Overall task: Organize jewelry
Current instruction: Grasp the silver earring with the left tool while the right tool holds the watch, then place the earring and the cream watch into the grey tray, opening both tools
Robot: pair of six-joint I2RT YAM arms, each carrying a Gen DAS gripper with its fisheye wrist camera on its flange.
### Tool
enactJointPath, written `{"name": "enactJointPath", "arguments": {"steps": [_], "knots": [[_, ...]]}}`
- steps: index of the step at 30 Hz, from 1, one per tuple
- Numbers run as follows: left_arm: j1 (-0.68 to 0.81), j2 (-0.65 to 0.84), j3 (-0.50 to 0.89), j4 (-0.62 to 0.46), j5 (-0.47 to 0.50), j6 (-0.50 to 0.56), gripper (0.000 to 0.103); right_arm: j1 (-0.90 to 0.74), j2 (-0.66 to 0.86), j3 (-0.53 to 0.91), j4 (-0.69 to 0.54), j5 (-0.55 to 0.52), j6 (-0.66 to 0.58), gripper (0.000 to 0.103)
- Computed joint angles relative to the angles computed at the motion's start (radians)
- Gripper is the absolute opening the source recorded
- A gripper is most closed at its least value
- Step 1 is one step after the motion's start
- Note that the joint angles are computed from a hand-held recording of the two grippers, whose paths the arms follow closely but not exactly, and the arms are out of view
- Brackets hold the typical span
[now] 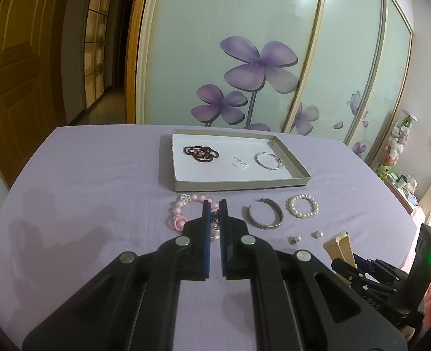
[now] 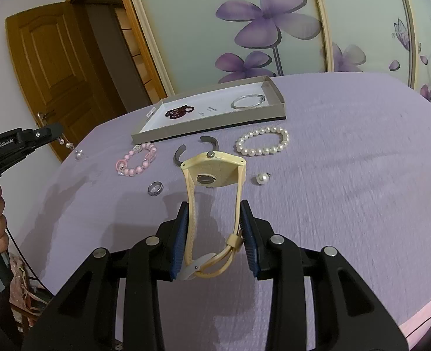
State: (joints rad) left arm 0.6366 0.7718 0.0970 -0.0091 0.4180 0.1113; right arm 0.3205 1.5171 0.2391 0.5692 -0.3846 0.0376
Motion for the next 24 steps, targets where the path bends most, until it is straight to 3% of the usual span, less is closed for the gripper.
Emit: {"name": "enactJointPath", "arguments": {"steps": [10, 17, 24], "knots": [[-0.079, 0.095, 0.074, 0.046, -0.049, -0.048, 0.006, -0.030, -0.047, 0.068, -0.051, 0.007, -0.032, 0.036], [-0.156, 0.309, 0.194, 0.169, -0.108, -0.100, 0.006, -0.042, -0.023, 0.212, -0.119, 0.010, -0.058, 0.036], [-0.243, 0.586, 0.379, 0.276, -0.191, -0.146, 0.006, -0.025, 0.110, 0.405, -0.135, 0.057, -0.063, 0.036]]}}
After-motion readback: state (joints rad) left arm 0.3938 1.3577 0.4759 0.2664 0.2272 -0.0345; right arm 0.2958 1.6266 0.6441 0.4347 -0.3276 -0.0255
